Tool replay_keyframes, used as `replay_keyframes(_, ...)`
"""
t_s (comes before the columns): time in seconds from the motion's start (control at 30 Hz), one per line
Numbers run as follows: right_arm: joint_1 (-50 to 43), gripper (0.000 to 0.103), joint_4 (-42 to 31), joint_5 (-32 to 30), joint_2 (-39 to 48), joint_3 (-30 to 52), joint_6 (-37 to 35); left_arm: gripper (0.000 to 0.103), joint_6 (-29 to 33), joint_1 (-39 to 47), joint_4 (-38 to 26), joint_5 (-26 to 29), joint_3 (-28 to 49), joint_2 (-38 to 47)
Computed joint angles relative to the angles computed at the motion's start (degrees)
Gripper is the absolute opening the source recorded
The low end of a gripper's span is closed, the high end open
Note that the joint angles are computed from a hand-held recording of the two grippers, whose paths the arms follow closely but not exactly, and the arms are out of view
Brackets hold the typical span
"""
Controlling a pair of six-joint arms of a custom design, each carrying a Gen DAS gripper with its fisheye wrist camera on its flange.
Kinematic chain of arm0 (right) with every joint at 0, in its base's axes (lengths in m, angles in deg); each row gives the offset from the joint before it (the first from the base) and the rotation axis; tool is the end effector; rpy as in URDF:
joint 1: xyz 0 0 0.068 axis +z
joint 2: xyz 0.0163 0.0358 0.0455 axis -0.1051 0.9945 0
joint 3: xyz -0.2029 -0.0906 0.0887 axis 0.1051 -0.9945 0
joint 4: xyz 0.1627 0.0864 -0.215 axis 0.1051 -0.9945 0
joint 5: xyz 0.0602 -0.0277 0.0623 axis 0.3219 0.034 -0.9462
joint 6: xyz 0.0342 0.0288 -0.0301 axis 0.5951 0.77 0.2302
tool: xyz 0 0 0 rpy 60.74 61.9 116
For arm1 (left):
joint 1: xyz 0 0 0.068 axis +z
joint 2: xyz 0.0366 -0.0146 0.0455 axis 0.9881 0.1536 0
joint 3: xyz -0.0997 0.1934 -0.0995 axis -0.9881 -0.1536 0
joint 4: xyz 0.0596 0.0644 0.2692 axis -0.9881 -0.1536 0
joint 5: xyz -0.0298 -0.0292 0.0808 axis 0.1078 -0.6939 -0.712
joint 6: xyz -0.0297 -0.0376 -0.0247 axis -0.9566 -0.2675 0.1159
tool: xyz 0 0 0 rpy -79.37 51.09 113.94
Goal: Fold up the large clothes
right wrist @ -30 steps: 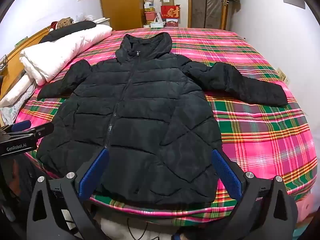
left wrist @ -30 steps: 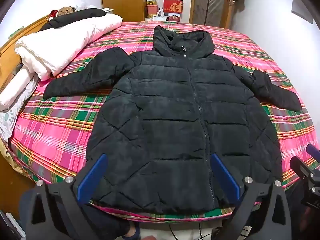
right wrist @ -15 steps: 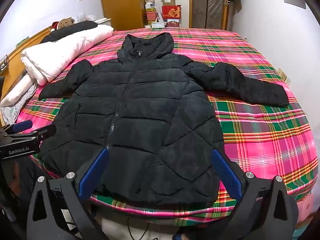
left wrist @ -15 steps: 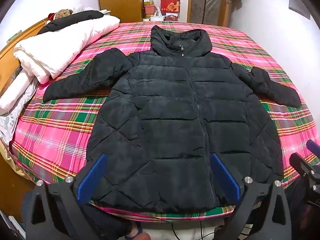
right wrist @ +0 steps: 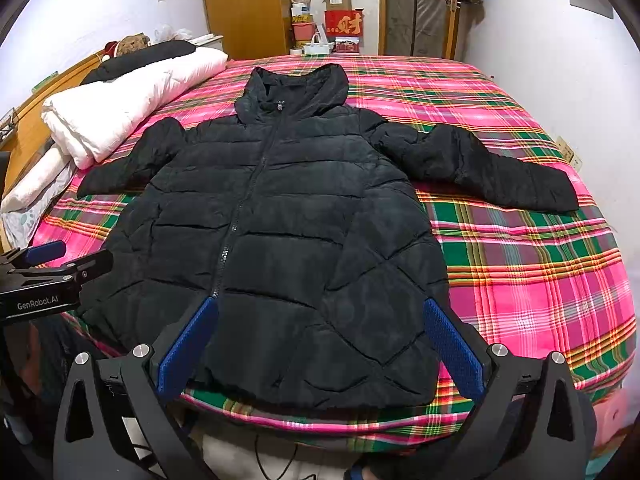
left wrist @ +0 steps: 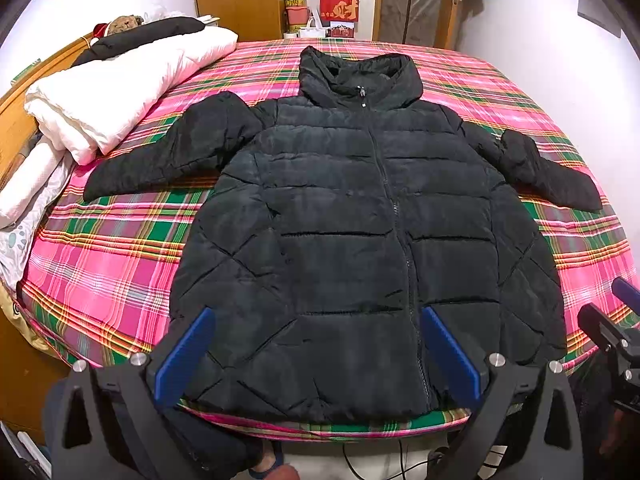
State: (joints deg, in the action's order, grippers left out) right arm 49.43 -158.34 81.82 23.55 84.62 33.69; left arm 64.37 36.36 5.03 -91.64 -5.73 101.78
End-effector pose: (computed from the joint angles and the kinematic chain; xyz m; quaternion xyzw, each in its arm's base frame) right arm 0.1045 0.1141 0.2244 0.1691 0.9283 -0.0536 0.3267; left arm 0.2147 -0.2036 0.2146 0.1934 0.9371 -0.0645 0.2835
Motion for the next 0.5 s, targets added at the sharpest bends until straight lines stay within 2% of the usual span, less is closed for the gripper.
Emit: replay_keyframes(0.5,-0.3,0.102,1.0,-0.4,0.2,-0.3,-0.6,0.103,0.0,-0.2,0.0,0.1,-0.4,-0.1)
